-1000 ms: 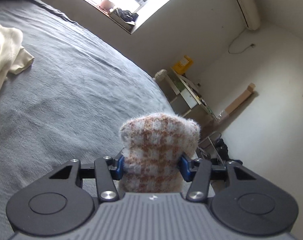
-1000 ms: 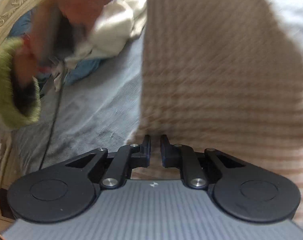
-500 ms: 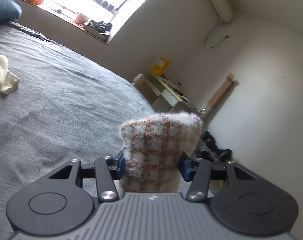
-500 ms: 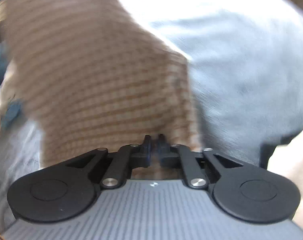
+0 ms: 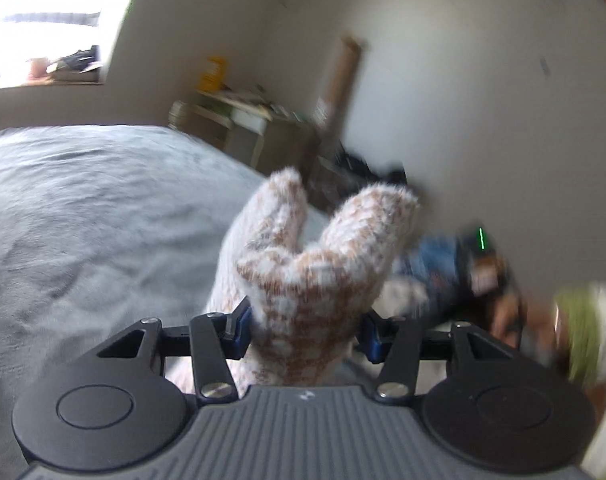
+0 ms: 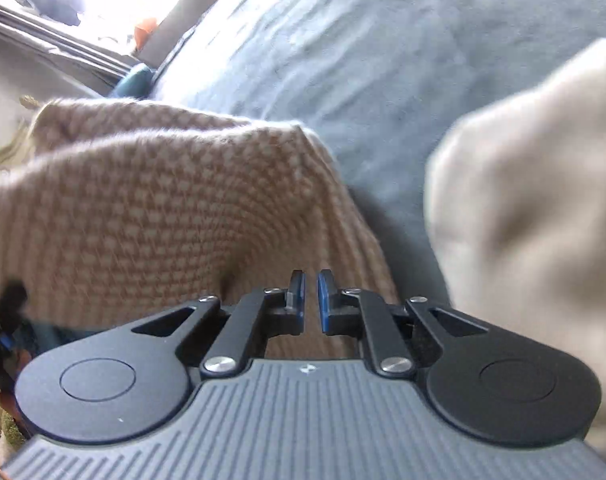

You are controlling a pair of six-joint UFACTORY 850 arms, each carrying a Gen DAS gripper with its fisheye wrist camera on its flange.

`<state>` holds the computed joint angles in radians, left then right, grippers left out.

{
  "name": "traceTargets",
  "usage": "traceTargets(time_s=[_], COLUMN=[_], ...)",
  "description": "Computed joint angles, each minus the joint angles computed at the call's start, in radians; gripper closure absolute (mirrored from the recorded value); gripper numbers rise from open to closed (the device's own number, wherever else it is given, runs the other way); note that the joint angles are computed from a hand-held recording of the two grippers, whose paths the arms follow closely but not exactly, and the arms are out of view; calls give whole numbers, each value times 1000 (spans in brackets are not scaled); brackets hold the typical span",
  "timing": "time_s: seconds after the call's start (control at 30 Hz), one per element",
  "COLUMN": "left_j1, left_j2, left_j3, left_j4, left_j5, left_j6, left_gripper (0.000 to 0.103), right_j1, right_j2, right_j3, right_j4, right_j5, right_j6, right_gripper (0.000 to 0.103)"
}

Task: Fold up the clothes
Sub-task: 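Grasp the cardigan end with the left gripper and lift it, then fold the held cardigan end over the strip with the left gripper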

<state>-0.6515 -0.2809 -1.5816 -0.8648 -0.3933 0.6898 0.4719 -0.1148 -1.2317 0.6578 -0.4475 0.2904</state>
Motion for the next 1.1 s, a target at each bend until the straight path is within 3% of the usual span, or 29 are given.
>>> traceTargets(time_s=[0.23,0.37,0.5,0.67,0.73,0.77,0.83,0.9,0.97,1.1], left_j1=[-155,-202,-158,-84,-61,-51,-42,-55,-79,-136], left_j2=[36,46,79,115,122,126,125,99,58,3], left_j3=[93,145,150,177,195,207,223,197,153,106], left_j4=[548,743,571,435,376,320,183,135,200,408], left_j5=[-77,-140,-246,-301,-270,-243,-185,-163,-182,-235], left_j6=[-184,-293,-358,-614,-718,-740,-714,-689,-739,-971], left_gripper=[50,47,44,44,44,44,43,38,37,39], right_j1=[-2,5,3,2,3,0,-4,-11,-4,14], right_j2=[25,11,6,27,39,50,79,75,51,31], right_j3=[77,110,99,47,35,32,51,49,23,-5], right_j4=[216,289,270,33,-2,3,90,253,305,258], right_j5=[-58,-86,-99,-71,-21,-6,23,21,-6,-93], right_j6=[-126,-129,-114,47,85,93,46,-82,-138,-142], right_gripper=[92,92,92,88,82,73,64,47,41,42])
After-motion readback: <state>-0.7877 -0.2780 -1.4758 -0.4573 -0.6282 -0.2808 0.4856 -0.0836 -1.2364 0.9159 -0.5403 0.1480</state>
